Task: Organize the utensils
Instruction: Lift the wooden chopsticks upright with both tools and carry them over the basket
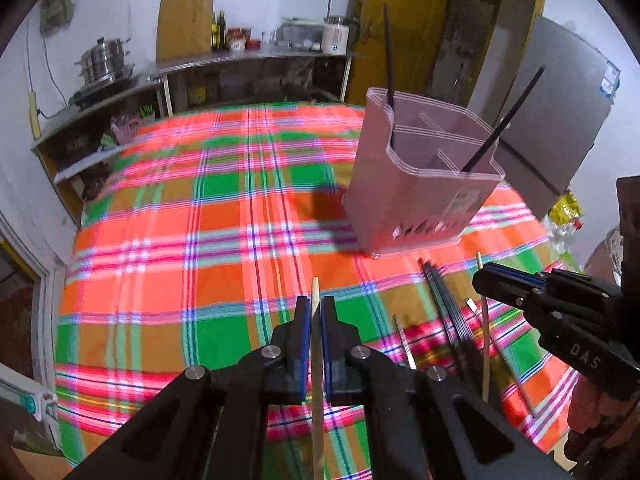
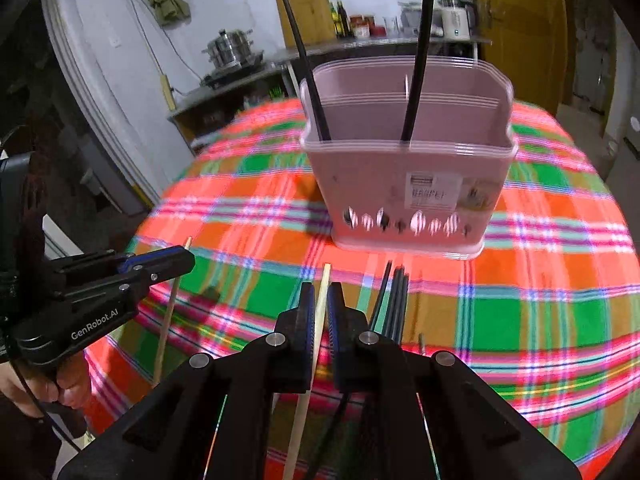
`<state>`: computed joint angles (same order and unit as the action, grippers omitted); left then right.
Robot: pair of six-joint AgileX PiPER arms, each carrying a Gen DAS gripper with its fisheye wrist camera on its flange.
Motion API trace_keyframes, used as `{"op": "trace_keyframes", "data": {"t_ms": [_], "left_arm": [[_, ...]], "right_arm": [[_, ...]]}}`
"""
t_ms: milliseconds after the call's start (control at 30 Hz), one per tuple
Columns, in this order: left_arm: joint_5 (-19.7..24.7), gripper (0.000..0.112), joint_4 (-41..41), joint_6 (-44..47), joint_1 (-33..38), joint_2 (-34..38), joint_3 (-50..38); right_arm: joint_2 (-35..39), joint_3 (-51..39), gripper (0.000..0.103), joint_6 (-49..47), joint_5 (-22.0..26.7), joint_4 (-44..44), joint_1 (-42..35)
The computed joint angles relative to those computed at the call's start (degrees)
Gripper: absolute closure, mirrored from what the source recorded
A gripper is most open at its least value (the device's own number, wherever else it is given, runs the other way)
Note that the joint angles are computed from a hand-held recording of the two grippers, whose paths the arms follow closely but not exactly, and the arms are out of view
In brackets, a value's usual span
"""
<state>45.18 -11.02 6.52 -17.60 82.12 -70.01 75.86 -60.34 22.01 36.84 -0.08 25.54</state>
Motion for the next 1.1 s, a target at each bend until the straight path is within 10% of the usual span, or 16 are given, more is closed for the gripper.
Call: {"op": "trace_keyframes", "data": {"t_ms": [1100], "left_arm": [[6.19, 0.107, 2.08, -3.92, -3.32, -11.89, -3.39]], "right_arm": [[-14.62, -1.01, 0.099, 12.97, 6.73, -16.98, 7.91]]}}
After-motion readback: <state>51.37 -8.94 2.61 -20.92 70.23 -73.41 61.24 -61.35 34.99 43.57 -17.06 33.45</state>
